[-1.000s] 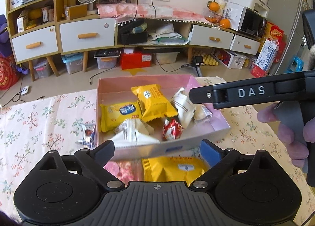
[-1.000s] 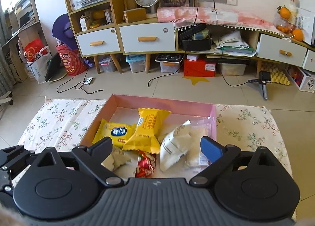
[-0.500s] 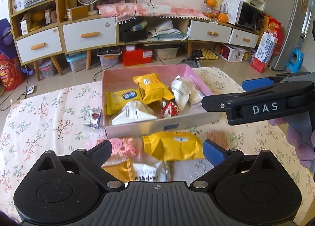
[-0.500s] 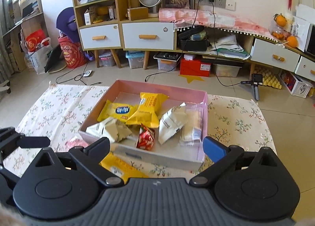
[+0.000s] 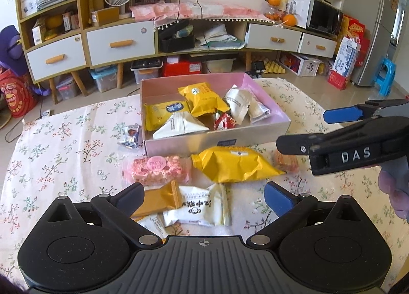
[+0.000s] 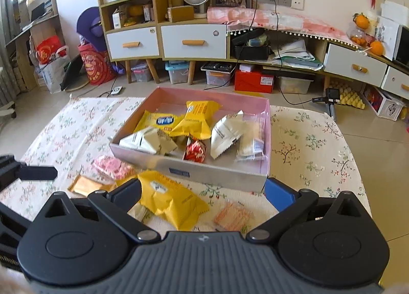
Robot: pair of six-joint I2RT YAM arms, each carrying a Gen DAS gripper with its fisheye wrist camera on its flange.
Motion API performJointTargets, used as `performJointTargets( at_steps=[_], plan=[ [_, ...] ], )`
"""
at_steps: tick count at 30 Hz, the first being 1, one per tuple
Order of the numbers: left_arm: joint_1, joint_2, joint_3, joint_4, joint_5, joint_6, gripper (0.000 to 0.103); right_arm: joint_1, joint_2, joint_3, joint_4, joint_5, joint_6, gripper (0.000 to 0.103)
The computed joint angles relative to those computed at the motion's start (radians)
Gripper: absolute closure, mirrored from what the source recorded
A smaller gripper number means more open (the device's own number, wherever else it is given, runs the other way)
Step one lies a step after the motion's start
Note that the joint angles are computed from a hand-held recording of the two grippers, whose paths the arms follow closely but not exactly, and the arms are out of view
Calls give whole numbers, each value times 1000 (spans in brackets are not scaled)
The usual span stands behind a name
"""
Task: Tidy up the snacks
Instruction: 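Move both open grippers back to the snack pile, then grasp the red candy bag with the left gripper while the right grasps the clear-wrapped wafer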
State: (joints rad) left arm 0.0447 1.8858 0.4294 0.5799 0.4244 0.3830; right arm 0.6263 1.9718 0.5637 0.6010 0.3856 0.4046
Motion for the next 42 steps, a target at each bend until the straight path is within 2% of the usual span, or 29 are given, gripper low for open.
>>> performJointTargets(
  at_steps=[6, 19, 25, 30, 35, 40, 42],
  plan=[
    [48, 26, -37, 55, 26, 46, 2, 36, 47, -23, 55, 13, -16, 0],
    [194, 113, -61, 79, 137, 196, 2, 64, 145, -129, 298, -7, -56, 0],
    [229, 146, -58, 40, 186, 269, 2, 64, 195, -149, 350, -18, -72, 0],
    [233, 186, -41, -43, 244, 395, 2, 48, 232, -155, 388, -29, -122, 0],
    [216, 231, -29, -73, 264, 445, 4, 0, 286, -140, 440, -37, -172, 0],
    [181, 254, -22, -79, 240, 471, 16, -60, 335, -98, 443, -93, -156, 0],
    [167, 268, -15, -76, 221, 469, 29, -69, 354, -71, 427, -94, -158, 0]
  ],
)
